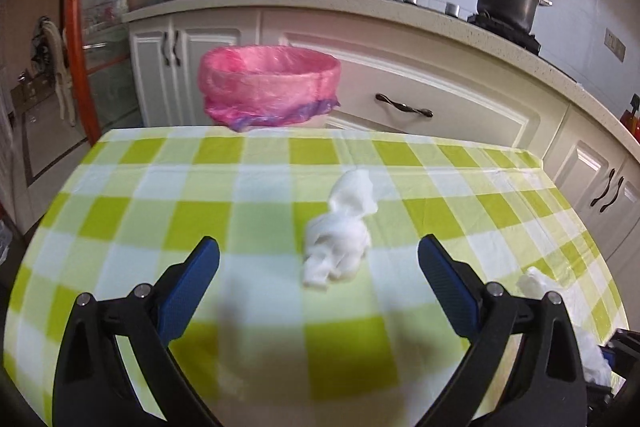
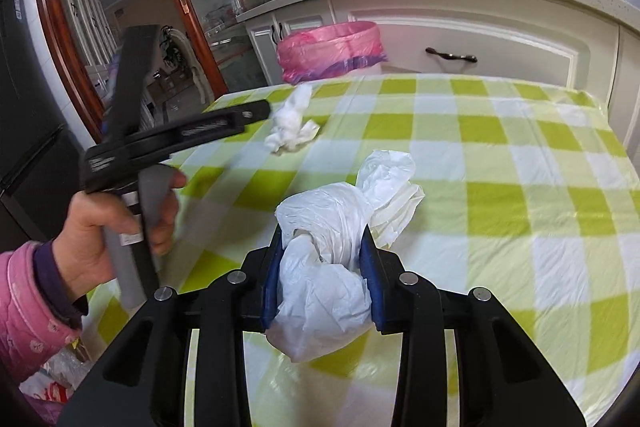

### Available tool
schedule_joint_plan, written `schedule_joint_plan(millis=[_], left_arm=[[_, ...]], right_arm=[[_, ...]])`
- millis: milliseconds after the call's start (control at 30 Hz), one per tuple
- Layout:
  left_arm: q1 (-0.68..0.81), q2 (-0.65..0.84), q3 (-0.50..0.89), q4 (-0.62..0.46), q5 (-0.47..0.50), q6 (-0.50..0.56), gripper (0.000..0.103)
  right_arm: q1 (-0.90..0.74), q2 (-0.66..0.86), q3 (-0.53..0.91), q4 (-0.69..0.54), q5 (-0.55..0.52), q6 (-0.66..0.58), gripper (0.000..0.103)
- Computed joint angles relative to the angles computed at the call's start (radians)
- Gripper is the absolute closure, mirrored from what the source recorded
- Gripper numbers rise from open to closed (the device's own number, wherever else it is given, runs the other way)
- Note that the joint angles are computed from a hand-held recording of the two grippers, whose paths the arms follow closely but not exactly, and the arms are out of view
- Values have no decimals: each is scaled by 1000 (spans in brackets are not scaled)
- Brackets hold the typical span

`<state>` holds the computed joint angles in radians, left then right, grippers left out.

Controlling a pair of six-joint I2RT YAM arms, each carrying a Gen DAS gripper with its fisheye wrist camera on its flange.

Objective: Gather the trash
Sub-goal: 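Grasp the white tissue with the left tool while the right tool holds the plastic bag, then lift the tissue and plastic bag and carry both over the pink bin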

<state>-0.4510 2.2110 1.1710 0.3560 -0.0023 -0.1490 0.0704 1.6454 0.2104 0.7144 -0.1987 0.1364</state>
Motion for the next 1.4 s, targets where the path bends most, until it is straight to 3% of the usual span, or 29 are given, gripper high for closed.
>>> schedule_joint_plan(millis=[133, 233, 367, 467, 900, 1400], left_arm=[[-5, 110, 184, -127, 17, 10, 17], [-3, 170, 285, -205, 36, 14, 31], [-11, 183, 299, -210, 47, 40, 68], [-14, 149, 230, -147, 62, 47, 79], [-33, -209, -254, 116, 11, 52, 80], [-56, -568, -614, 209, -67, 12, 80]], right_arm=[[-51, -4, 28, -28, -36, -28, 68], [-76, -8, 36, -41, -45, -43, 68], [-99, -7, 40, -40, -54, -52, 68], [-99, -11, 38, -38, -52, -46, 68], [45, -130, 6, -53, 53, 8, 68], [192, -192, 42, -106, 188, 64, 68]])
